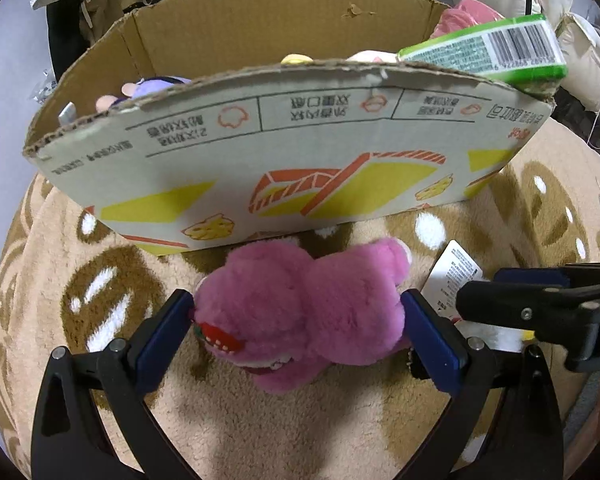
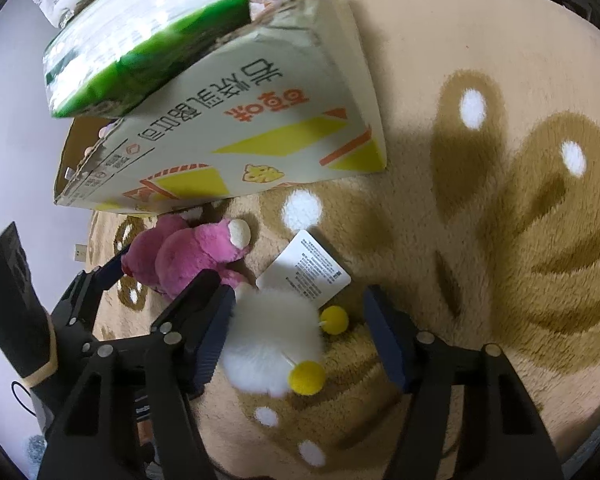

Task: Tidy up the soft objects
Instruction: 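Grasp the pink bear plush with the left tool while the right tool grasps the white chick plush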

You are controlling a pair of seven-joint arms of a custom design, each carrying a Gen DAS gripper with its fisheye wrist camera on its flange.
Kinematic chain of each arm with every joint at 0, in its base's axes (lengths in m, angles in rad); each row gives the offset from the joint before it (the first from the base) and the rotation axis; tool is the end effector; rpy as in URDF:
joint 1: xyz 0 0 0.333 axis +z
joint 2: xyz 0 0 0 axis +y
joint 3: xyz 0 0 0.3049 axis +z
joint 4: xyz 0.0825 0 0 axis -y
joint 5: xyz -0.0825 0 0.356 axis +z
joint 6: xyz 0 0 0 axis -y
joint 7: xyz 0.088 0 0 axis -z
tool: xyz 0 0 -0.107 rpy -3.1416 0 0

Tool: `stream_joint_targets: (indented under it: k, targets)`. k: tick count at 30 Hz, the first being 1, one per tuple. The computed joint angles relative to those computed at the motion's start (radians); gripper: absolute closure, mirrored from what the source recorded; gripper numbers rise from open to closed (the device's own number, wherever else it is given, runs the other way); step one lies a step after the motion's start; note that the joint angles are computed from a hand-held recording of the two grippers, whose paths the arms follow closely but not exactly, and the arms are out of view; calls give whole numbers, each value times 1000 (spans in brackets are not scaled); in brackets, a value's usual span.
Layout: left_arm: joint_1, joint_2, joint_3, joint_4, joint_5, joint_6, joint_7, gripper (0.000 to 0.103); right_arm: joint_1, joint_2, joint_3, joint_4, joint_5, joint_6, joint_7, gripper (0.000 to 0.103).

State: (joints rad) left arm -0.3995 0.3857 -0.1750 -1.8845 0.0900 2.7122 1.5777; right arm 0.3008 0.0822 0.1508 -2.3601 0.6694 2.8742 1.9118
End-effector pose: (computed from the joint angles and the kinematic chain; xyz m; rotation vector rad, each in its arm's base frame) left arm 0.5424 -0.3430 0.3628 -1.3066 2.5606 -0.5802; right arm 0.4788 0.1928 0.3426 -1.3413 2.2707 0.1918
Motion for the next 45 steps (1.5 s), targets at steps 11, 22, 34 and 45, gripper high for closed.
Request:
stream_joint_targets:
  k: [11,22,34,45]
  targets:
    - [29,60,-8,61,-47,-50,56,3,3,-44,-29,-34,80,-46,-95,43]
    - [40,25,3,10,-59,-31,91,12,20,-45,-34,-38,15,-72,-61,57]
    - [87,-40,7,-69,-82,-31,76,12,39,-93,-38,-77,19,-70,-61,60]
    - [96,-152,15,-194,-54,10,-25,12,72,-123,-47,-97,-96,-41,45,47]
